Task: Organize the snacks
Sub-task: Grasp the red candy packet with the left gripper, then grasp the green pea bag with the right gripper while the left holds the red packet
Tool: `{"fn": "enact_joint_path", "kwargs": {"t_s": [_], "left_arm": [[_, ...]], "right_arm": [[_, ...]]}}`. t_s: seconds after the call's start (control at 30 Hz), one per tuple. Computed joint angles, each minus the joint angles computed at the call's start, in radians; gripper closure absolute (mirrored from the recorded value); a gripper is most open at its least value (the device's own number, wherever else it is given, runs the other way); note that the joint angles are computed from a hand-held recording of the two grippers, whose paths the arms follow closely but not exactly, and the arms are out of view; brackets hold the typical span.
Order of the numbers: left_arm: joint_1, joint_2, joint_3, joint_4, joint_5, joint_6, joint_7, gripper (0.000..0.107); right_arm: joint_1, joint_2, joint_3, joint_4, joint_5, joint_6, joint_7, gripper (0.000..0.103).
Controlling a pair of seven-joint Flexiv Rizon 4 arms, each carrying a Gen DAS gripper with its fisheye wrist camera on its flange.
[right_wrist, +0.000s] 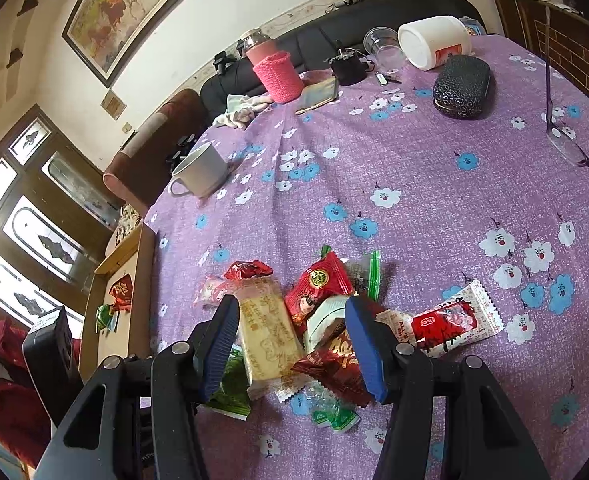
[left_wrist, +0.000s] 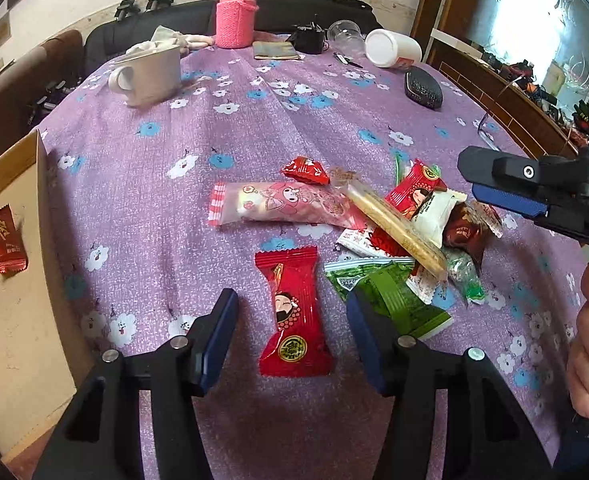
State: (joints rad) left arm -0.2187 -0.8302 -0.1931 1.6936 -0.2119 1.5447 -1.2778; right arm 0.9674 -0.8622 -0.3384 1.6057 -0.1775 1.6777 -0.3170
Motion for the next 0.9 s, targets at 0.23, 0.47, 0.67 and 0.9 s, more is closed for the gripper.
{"fn": "enact_joint_path", "kwargs": {"t_s": [0.23,0.47,0.67,0.9], "left_arm": [[0.029,0.02,-0.015,0.054,0.005,0.06,-0.034,0.088],[0.095,0.042,-0.066,0.131,0.028,0.163,-0.055,0.088],[0.14,0.055,-0.102,0.157,0.054,0.175,-0.063,0.09],[0.148,0.079,-0.101,0.196,0.066,0.155,-0.054,0.076]], "right_arm": [[0.016,-0.003,-0.012,-0.003,-0.006,0.007,-0.017,0.044],[-0.05,-0.017,0.105,-0.055,-0.061,0.028,-0.12,0.044],[-0.16,-0.045,0.298,-0.131,-0.122,-0.017,-0.253,0.044],[-0.125,-0.063,0.276,-0.176,-0.152,-0.139,-0.277,0.045]]}}
